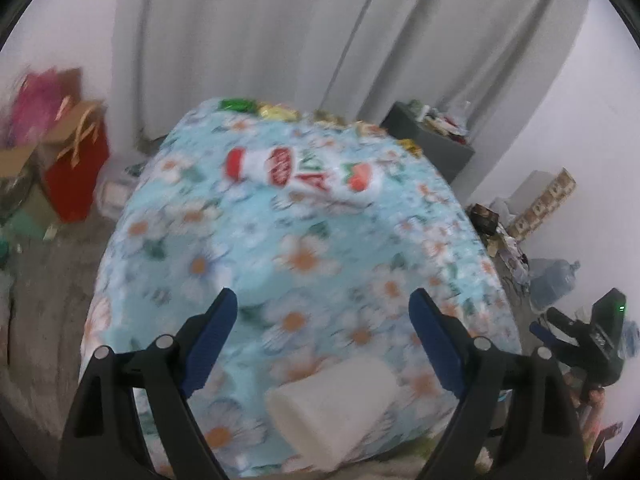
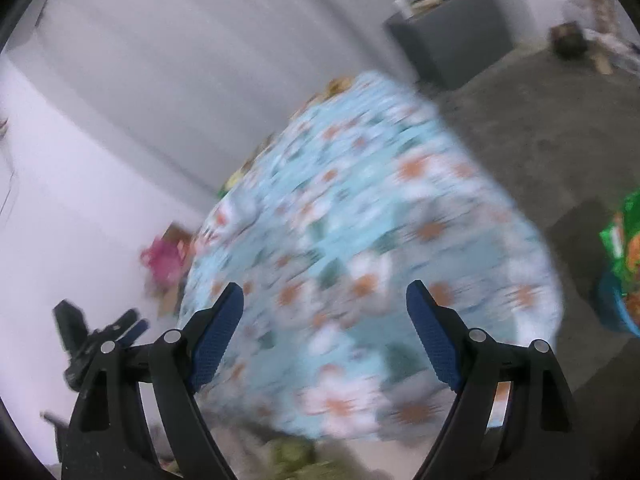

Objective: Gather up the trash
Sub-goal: 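Move both tools back to the bed and grasp the white paper cup with the left tool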

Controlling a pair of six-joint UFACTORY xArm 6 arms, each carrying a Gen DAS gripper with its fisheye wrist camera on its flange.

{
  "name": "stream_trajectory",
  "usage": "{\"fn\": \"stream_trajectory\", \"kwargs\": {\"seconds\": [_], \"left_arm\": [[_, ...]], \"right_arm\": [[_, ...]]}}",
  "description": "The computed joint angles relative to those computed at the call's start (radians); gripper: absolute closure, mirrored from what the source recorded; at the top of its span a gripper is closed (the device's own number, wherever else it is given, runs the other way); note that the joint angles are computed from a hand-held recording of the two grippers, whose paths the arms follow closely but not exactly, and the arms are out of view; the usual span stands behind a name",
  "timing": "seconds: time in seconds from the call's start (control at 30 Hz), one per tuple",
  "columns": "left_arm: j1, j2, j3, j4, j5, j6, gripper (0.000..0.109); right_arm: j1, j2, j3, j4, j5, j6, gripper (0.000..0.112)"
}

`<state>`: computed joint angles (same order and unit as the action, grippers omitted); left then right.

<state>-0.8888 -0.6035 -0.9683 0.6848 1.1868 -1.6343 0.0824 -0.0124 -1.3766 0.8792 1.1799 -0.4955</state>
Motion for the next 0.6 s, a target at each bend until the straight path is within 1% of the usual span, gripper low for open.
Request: {"fn": "stream_trajectory", "kwargs": {"seconds": [0.1,0.17,0.27,0.33,0.43,0.5,0.6], "left_arm": [[-0.028,-0.026,0.032,0.014,0.037,-0.037,0.023],[-0.056,-0.063,0.066,0.026,0.060,-0.065,0.023],[-0.089,-0.102,0.099,0.044,0.088,-0.092,0.023],[-0.131,-0.130,0.116,0.062,0.133,-0.120,0.023],[-0.191,-0.158,0.123,0.073,0.230,-0.152,0.023],[-0.221,-0.171,0.126,0.073,0.292,-0.176,0.023],[-0.245,-0.188,0.138,0.067,0.346,-0.206,0.023]], "right_arm": [[0.049,-0.004,-0.008,0.020,0.074,-0.018,0.033],[0.089,-0.004,-0.008,0.016,0.102,-0.022,0.033],[0.141,-0.005,-0.004,0.008,0.121,-0.024,0.033],[0.177,-0.003,-0.003,0.002,0.132,-0.033,0.033],[0.236,-0.011,-0.006,-0.029,0.131,-0.088,0.033],[0.291,-0.032,0.000,-0.072,0.105,-0.145,0.033],[0.362,-0.062,0.010,-0.145,0.063,-0.222,0.033]]}}
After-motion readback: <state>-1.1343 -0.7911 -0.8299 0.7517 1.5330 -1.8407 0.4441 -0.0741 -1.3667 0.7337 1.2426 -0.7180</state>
